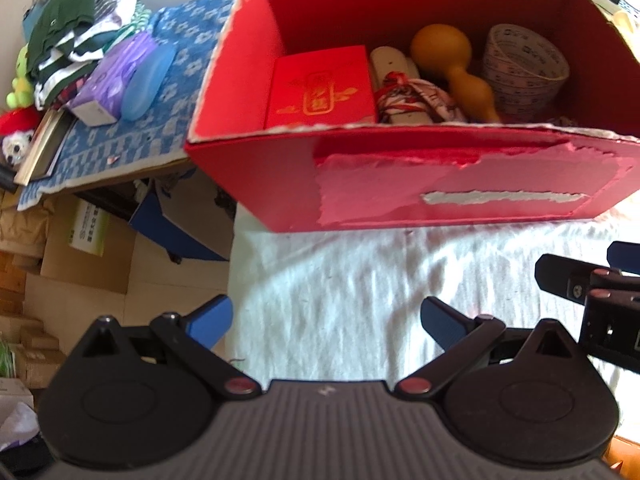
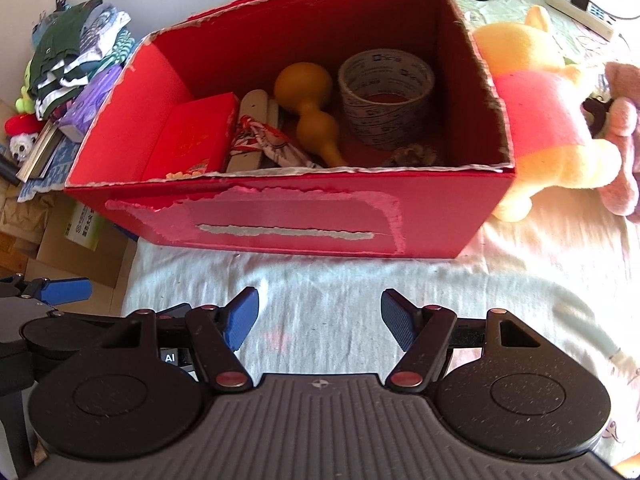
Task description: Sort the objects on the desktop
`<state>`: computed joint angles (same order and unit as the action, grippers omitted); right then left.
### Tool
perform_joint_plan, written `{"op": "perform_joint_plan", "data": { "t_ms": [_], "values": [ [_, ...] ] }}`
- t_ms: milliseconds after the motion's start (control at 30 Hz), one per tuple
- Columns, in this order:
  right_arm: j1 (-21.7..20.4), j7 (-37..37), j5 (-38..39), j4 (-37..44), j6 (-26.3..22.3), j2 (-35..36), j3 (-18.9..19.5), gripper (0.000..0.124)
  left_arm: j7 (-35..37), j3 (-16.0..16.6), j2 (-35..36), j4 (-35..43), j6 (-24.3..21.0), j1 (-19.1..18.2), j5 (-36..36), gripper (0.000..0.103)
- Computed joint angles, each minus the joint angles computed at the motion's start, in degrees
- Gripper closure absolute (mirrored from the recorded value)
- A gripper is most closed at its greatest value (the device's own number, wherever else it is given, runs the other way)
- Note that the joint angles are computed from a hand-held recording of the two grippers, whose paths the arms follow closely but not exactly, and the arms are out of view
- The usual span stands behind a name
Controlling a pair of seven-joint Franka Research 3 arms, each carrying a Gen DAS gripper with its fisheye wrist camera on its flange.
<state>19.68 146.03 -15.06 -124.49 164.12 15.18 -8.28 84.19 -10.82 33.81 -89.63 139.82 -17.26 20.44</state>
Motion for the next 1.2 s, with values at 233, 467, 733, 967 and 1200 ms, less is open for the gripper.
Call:
{"op": "perform_joint_plan", "data": {
  "t_ms": [233,467,733,967,1200],
  "values": [
    [-0.2,2.4,-2.7,-1.3,-0.4,-1.7,-0.5,0.053,5.1,-2.4,-1.6,-1.4,1.0,1.4,-3.1,0.002],
    [-2.4,1.4,-2.8,-4.1,0.7,-5.3,0.5,0.053,8.0,-3.0,-3.6,-1.8,2.0,1.1,-4.5,0.002],
    [-6.0,11.6,-13.9,-7.4,1.5,-11.7,1.3,0.053,12.7,-4.9,-4.8,0.4,2.2,2.3,-9.6,0.002],
    [-9.2,19.9,-21.9,-3.8,0.3,-10.6,3.5,0.053,11.3,-3.4,-1.7,6.9,1.5,0.2,-9.4,0.002],
    [-9.5,16.1,-16.0,-0.3,2.1,-7.5,2.7,0.053,9.1,-1.4,5.7,18.3,-1.2,-2.2,-7.1,0.002]
  ]
}}
